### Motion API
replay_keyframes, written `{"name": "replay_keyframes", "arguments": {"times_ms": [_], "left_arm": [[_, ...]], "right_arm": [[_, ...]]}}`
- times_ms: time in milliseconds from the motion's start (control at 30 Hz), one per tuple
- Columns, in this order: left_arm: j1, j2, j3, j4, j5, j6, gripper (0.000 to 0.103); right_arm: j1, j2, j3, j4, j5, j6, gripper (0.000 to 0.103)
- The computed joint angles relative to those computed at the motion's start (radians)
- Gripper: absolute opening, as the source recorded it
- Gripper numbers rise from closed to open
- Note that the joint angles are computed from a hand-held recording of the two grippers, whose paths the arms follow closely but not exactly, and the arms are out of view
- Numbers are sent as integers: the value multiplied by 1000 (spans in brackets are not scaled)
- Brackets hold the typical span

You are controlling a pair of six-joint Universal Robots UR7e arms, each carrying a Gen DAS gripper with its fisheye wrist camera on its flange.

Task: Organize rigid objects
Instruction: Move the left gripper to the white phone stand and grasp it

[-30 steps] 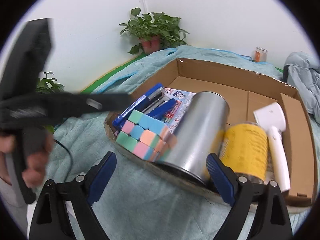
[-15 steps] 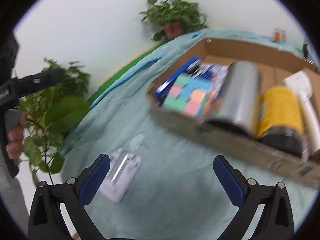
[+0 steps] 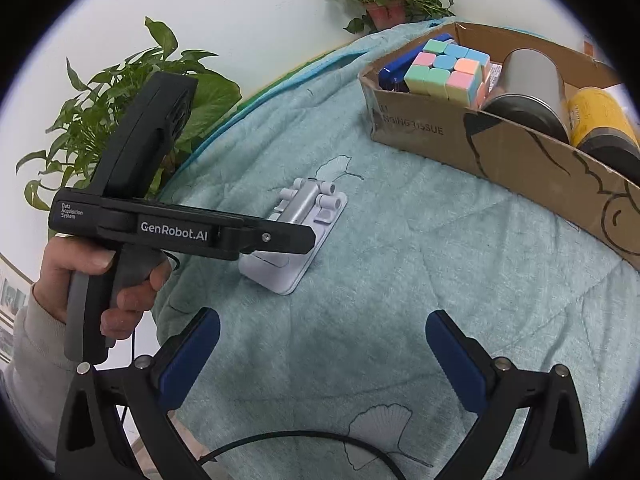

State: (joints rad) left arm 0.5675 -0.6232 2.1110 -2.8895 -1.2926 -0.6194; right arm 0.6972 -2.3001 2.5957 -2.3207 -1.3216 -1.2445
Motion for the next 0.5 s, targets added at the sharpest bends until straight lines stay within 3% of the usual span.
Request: {"name": "replay_keyframes", "arguments": {"times_ms": [133,267,367,500], "left_arm": [[-3,69,-39,-57,-117,63,79],[-3,107,-55,-118,-155,39,79],[-7,103,-25,-204,-99,-11,79],[-3,69,21,-249,-40,-71,82]], "right_arm": [[-50,-20,7,-1,34,-32,102],[-95,-11,-11,-34,46,-28,102],[-37,39,-15,-135,2,-19,102],[109,160,-17,-315,-107,-43,102]]}}
